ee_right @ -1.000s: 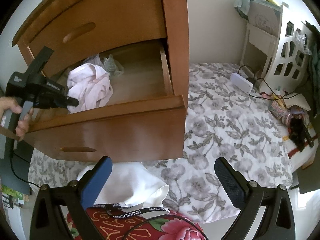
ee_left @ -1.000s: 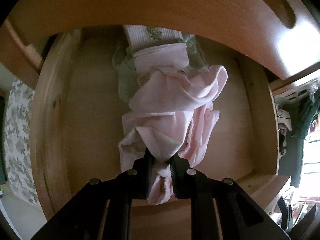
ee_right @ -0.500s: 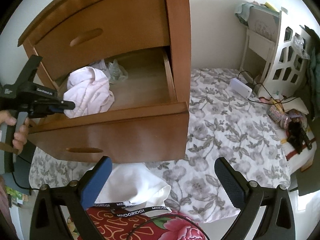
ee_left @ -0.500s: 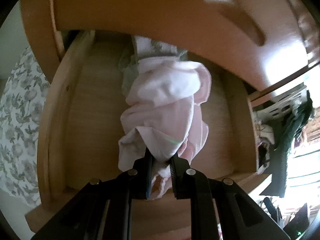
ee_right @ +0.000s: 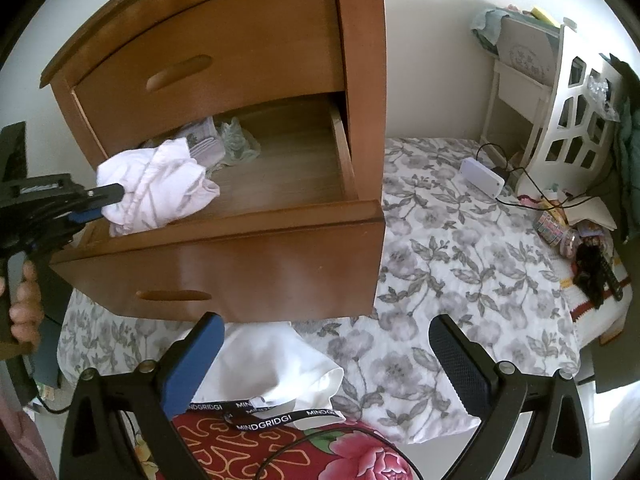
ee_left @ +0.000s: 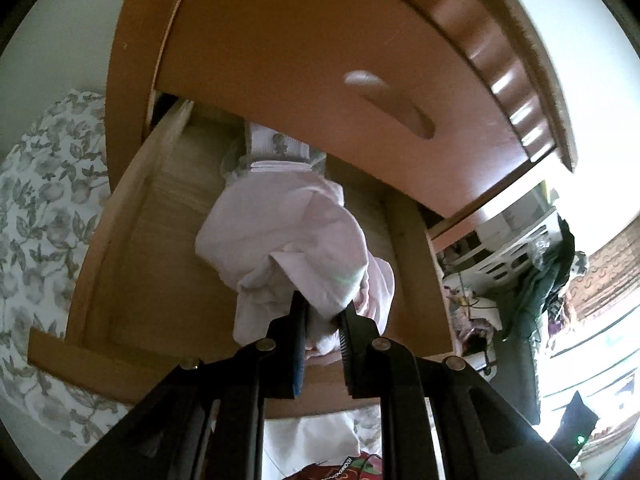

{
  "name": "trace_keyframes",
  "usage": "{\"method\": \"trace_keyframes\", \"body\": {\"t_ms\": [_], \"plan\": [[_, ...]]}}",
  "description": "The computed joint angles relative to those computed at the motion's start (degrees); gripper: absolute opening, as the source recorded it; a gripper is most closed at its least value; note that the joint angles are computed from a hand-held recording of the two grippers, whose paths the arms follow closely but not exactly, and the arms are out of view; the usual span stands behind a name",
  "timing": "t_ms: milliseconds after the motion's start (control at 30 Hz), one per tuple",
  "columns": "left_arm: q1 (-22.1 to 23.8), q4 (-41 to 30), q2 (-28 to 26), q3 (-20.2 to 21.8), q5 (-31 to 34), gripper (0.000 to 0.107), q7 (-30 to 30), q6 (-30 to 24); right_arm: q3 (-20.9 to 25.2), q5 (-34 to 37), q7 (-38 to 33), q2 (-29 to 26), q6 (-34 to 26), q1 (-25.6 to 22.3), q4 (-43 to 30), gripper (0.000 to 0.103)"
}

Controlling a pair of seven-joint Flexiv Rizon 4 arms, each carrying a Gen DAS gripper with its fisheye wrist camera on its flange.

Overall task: Organize soft objects
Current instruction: 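Lift the pink cloth up out of the drawer with the left gripper, then carry the pink cloth down past the drawer front with the left gripper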

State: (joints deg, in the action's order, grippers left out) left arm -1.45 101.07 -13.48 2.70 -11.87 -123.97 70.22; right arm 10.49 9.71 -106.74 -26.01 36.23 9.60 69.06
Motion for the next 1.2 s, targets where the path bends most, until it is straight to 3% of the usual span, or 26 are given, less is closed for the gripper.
{"method": "trace_keyframes", "body": {"t_ms": [200,1200], "plan": [[-3.2,-1.0,0.9,2.1,6.5,0.015,-5.9,2.0,0.2,0.3,-0.5,0.2,-0.3,-0.1,0.2,0.103],[-4.1,-3.0,8.2,2.0,24.5,0.014,-16.8,6.2,0.1,0.7,-0.8,0.7,-0.3,-0.1,0.4,0.103]]}}
